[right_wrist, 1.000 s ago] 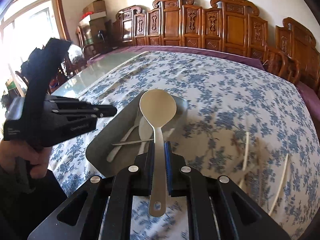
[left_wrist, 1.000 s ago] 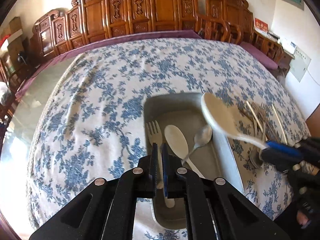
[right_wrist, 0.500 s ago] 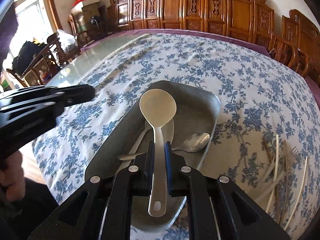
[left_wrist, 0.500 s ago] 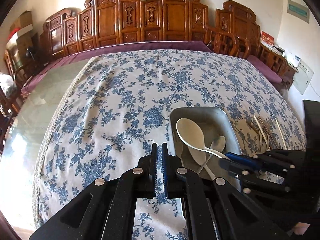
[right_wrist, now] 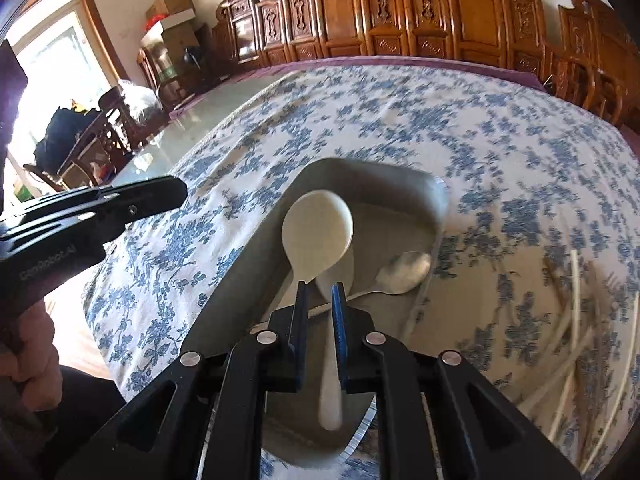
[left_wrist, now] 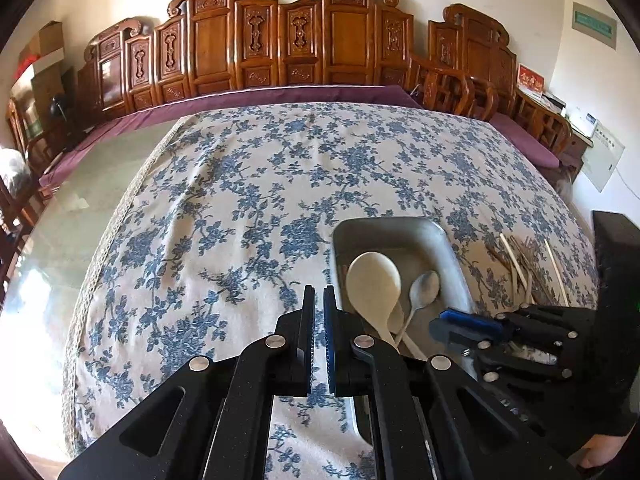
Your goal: Organize utensils
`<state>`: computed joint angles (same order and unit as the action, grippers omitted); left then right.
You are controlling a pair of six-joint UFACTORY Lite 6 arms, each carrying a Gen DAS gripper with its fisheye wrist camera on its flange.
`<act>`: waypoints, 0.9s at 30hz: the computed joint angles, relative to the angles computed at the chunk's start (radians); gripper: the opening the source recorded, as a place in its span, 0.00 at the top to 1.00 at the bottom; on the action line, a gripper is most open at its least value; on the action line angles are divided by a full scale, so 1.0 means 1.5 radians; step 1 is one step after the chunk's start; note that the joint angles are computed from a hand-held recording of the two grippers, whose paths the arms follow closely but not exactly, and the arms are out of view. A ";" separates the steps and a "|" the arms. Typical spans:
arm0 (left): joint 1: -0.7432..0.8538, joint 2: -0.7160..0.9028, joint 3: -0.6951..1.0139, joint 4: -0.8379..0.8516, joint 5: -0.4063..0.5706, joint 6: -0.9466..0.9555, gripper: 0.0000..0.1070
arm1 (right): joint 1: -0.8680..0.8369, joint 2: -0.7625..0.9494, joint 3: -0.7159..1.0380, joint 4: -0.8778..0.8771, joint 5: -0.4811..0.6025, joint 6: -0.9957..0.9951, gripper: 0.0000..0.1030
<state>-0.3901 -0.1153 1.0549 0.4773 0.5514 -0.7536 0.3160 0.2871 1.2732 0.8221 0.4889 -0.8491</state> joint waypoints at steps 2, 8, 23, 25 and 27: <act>-0.016 0.009 0.007 0.005 0.000 -0.013 0.97 | -0.031 -0.049 -0.043 0.012 -0.008 -0.053 0.85; -0.072 0.047 0.047 0.025 -0.001 -0.048 0.83 | -0.161 -0.133 -0.105 0.004 -0.003 -0.169 0.85; -0.208 0.169 0.153 0.109 0.003 -0.178 0.32 | -0.417 0.003 -0.028 -0.042 -0.005 -0.270 0.75; -0.216 0.173 0.155 0.114 0.004 -0.188 0.31 | -0.425 0.026 -0.023 -0.051 -0.015 -0.265 0.75; -0.221 0.179 0.157 0.111 0.000 -0.190 0.31 | -0.431 0.050 -0.017 -0.054 -0.025 -0.256 0.75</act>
<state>-0.7220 0.1536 1.2898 0.6433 0.5506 -1.0384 -0.3312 0.3622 1.2483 0.7409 0.4507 -1.2333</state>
